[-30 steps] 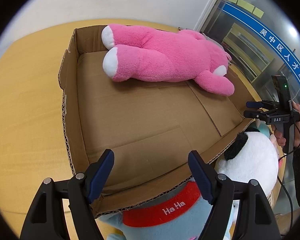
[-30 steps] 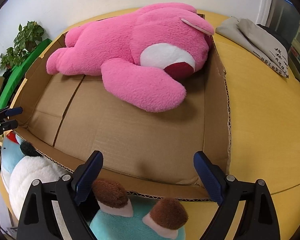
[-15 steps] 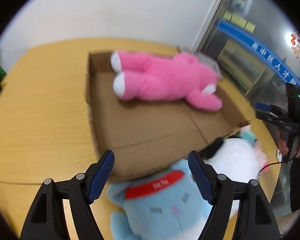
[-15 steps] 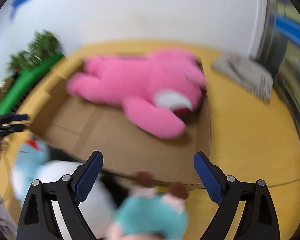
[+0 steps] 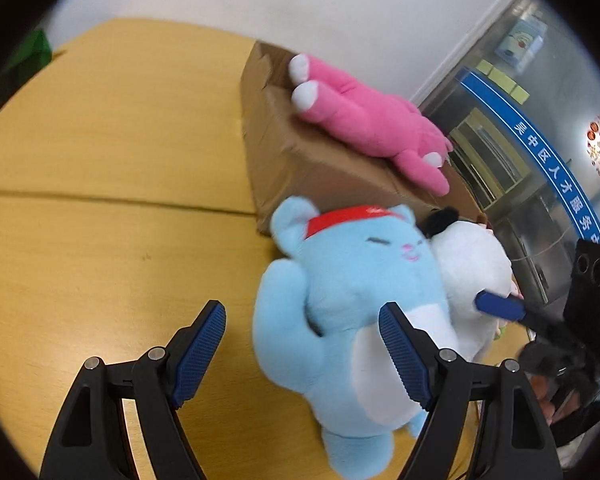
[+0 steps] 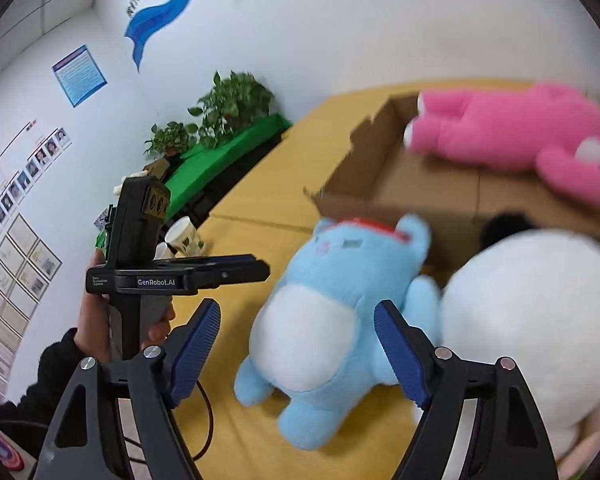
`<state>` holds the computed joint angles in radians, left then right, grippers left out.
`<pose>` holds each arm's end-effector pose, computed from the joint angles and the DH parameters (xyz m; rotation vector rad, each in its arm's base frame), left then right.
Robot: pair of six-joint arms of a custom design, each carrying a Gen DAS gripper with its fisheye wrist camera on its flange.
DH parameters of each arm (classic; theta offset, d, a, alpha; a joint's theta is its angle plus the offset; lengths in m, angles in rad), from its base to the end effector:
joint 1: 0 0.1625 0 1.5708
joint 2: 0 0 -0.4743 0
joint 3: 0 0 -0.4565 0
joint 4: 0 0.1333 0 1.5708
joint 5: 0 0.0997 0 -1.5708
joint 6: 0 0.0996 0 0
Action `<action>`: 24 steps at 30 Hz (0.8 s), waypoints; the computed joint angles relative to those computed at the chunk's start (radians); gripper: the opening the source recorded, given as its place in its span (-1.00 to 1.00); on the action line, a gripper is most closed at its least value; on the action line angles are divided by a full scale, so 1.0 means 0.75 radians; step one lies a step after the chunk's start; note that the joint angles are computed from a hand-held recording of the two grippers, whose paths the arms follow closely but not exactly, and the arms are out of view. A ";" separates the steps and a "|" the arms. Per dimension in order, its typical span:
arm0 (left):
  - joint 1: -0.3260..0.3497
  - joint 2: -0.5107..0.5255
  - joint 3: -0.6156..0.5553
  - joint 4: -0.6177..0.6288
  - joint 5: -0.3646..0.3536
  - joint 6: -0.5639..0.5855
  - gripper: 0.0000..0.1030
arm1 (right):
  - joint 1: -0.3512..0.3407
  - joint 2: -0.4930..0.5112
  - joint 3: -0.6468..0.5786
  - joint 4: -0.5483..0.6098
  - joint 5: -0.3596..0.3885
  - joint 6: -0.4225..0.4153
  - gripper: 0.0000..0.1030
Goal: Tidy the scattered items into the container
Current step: 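Grasp the light blue cat plush with the left gripper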
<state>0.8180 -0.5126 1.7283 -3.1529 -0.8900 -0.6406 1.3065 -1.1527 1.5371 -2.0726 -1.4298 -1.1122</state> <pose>-0.3307 -0.6396 -0.0694 -0.0253 2.6810 -0.9882 -0.0476 -0.7396 0.3385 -1.2848 2.8155 -0.2793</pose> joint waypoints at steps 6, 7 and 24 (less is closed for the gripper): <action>0.050 0.031 0.002 -0.099 -0.100 0.040 0.52 | -0.017 0.063 -0.001 -0.253 -0.144 0.153 0.14; 0.054 0.031 0.002 -0.100 -0.103 0.043 0.52 | -0.017 0.065 -0.001 -0.288 -0.166 0.159 0.14; 0.095 0.061 -0.018 -0.118 -0.222 0.106 -0.46 | -0.005 0.123 0.028 -0.416 -0.306 0.207 -0.20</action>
<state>0.8893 -0.4669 1.7144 -3.2412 -1.0563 -0.5608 1.3029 -1.0606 1.5583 -2.3843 -1.6589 -0.9571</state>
